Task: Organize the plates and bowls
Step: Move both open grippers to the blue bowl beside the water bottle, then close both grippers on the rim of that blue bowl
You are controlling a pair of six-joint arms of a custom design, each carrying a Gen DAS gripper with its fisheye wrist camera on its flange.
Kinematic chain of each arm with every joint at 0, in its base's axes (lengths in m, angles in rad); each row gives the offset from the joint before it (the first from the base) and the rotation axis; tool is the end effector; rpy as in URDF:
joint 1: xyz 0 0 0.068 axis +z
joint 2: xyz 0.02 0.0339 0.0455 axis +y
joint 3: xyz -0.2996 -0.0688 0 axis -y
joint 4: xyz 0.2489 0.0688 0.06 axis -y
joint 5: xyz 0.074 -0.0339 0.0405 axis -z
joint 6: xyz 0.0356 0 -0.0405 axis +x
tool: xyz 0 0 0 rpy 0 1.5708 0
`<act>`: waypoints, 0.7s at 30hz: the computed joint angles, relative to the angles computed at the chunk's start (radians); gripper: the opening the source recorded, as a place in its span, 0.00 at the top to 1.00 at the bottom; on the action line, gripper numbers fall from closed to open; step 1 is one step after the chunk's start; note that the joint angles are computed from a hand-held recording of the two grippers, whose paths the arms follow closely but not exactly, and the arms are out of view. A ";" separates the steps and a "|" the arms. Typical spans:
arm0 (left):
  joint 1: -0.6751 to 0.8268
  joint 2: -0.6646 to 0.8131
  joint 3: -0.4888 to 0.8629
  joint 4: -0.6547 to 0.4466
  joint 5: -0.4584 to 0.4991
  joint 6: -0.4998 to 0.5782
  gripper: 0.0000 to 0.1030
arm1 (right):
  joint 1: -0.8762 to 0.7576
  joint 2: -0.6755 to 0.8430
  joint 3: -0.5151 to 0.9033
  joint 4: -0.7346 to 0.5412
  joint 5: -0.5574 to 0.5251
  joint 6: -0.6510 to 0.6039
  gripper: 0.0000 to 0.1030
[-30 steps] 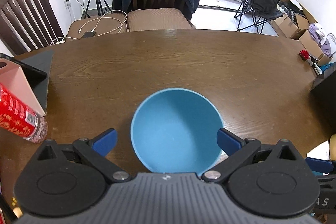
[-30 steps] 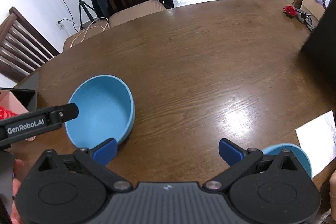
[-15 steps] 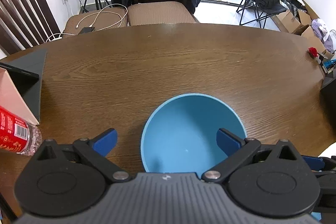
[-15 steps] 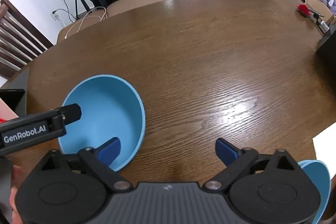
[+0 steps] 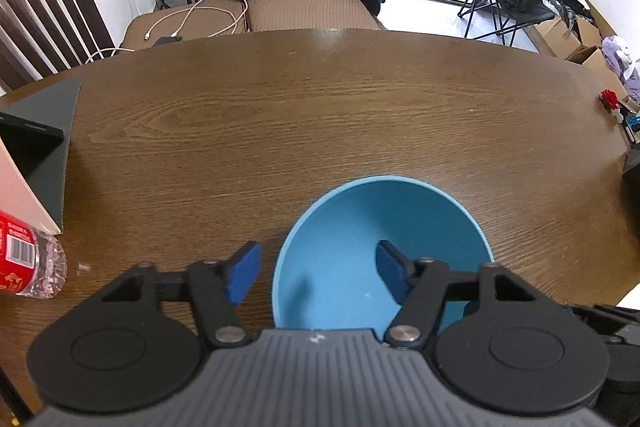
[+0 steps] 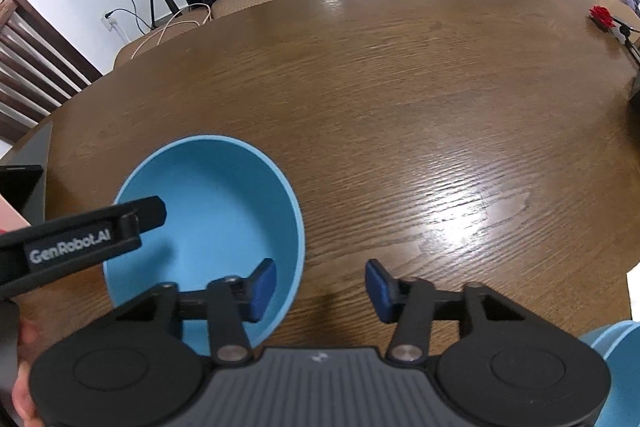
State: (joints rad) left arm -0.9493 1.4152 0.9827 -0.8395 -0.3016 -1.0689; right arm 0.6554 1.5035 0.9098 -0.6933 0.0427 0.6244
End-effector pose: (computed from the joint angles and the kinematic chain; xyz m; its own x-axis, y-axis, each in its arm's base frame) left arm 0.1579 -0.2024 0.2564 -0.9036 -0.1759 -0.3905 -0.1388 0.9828 -0.1215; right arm 0.2153 0.1636 0.2177 -0.9679 -0.0074 -0.2511 -0.0414 0.9906 0.1304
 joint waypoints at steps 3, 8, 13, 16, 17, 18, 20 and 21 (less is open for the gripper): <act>0.000 0.008 0.005 -0.003 0.003 0.008 0.52 | -0.005 0.011 -0.003 0.021 -0.024 0.000 0.67; 0.005 0.014 0.012 -0.016 -0.006 0.005 0.68 | -0.012 0.022 -0.008 0.045 -0.042 0.015 0.81; 0.010 0.019 0.015 -0.021 -0.004 0.003 0.76 | -0.003 0.039 -0.002 0.053 -0.041 0.020 0.85; 0.016 0.020 0.011 -0.019 0.003 0.001 0.79 | -0.003 0.053 0.000 0.060 -0.043 0.024 0.85; 0.016 0.023 0.012 -0.020 0.003 0.000 0.80 | -0.002 0.054 -0.002 0.064 -0.043 0.026 0.86; 0.016 0.027 0.014 -0.023 0.002 0.000 0.81 | -0.003 0.055 -0.004 0.069 -0.042 0.028 0.87; 0.017 0.032 0.015 -0.025 -0.001 0.000 0.83 | -0.007 0.053 -0.011 0.077 -0.044 0.031 0.89; 0.018 0.035 0.017 -0.027 -0.002 0.000 0.85 | -0.002 0.055 -0.015 0.082 -0.043 0.037 0.89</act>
